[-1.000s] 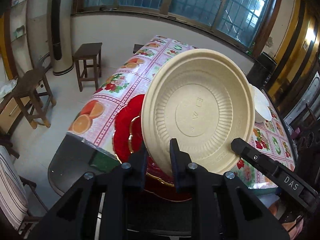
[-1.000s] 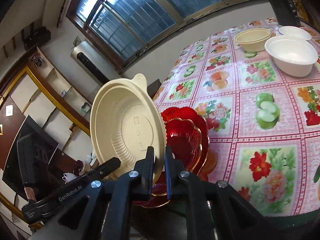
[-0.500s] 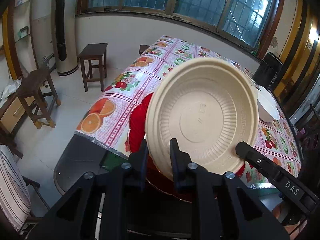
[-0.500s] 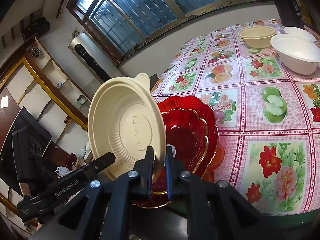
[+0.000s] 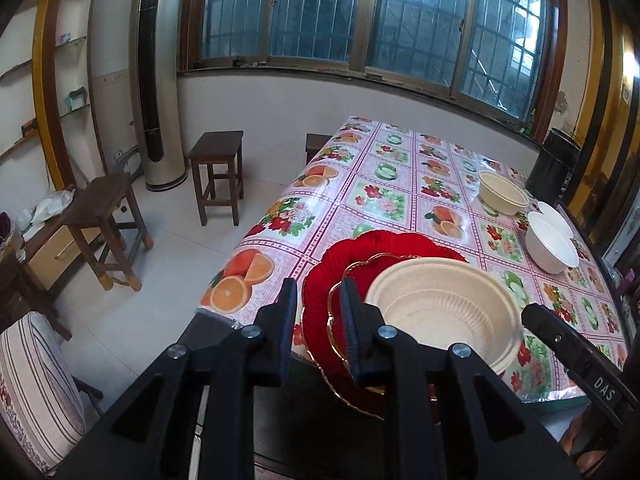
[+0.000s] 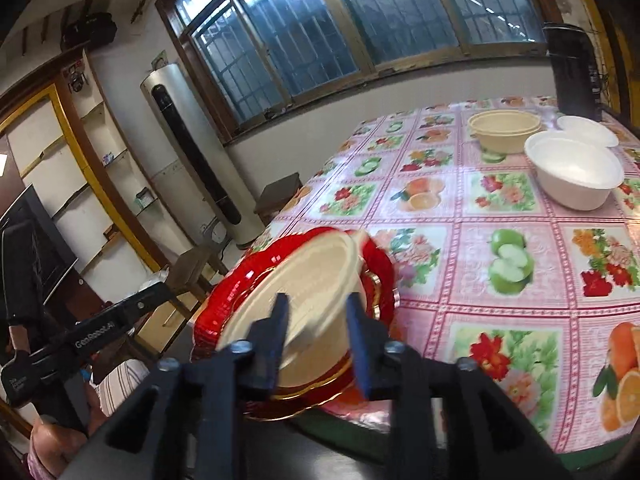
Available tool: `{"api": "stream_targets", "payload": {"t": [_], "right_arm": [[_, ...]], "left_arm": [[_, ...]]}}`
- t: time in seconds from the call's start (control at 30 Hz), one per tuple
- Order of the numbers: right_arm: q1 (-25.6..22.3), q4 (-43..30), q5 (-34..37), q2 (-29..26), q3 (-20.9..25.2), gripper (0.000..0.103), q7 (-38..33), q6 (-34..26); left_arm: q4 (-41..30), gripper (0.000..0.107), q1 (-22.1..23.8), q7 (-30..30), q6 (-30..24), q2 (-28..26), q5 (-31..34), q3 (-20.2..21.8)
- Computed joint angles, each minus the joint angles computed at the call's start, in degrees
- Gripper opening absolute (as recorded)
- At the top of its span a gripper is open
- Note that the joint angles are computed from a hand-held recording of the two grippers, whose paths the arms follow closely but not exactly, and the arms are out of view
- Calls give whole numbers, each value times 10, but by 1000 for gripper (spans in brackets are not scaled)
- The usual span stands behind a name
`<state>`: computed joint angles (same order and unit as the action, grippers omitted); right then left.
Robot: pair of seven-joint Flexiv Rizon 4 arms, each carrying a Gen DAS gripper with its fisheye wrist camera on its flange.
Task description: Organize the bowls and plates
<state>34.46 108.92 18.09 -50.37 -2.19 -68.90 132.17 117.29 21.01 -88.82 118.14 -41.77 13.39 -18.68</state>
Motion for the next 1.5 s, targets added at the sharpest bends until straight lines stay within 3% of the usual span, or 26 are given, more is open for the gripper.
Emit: {"api": "stream_targets", "payload": {"t": [0.1, 0.23, 0.3, 0.37, 0.47, 0.57, 0.77, 0.9, 1.0, 1.13, 1.27, 1.43, 1.5], "right_arm": [[-21, 8, -1, -6, 11, 48, 13, 28], [-10, 12, 46, -11, -12, 48, 3, 36], [-13, 14, 66, -16, -18, 48, 0, 47], [-27, 17, 76, -17, -17, 49, 4, 53], [-56, 25, 80, -19, -10, 53, 18, 79], [-83, 35, 95, -19, -9, 58, 32, 98], [-169, 56, 67, -36, 19, 60, 110, 155], [-265, 70, -45, -62, 65, 60, 234, 213], [-294, 73, -91, -79, 69, 61, 296, 249], [-316, 76, -142, -96, 67, 63, 356, 284], [-325, 75, -175, -108, 60, 64, 394, 310], [-337, 73, -218, -125, 56, 64, 429, 343], [-338, 74, -225, -128, 54, 64, 438, 351]], "left_arm": [[-1, 28, -12, 4, 3, 2, -2, 7], [3, 38, -18, 5, 10, 4, 3, 4], [5, 50, -21, 3, 20, 8, 10, 0], [6, 76, -30, 1, 29, 14, 14, -2], [8, 102, -50, -6, 60, 19, 23, 5], [1, 103, -72, -8, 70, 23, 36, 10], [-31, 103, -64, 21, -51, 22, 46, -61], [-64, 103, -97, 49, -110, 11, -8, -80], [-108, 103, -172, 64, -144, 2, -69, -37], [-193, 103, -267, 76, -229, -24, -148, 26], [-297, 103, -363, 58, -308, -64, -213, 116], [-437, 103, -413, 23, -424, -128, -246, 169], [-478, 103, -409, 12, -466, -150, -255, 158]]}}
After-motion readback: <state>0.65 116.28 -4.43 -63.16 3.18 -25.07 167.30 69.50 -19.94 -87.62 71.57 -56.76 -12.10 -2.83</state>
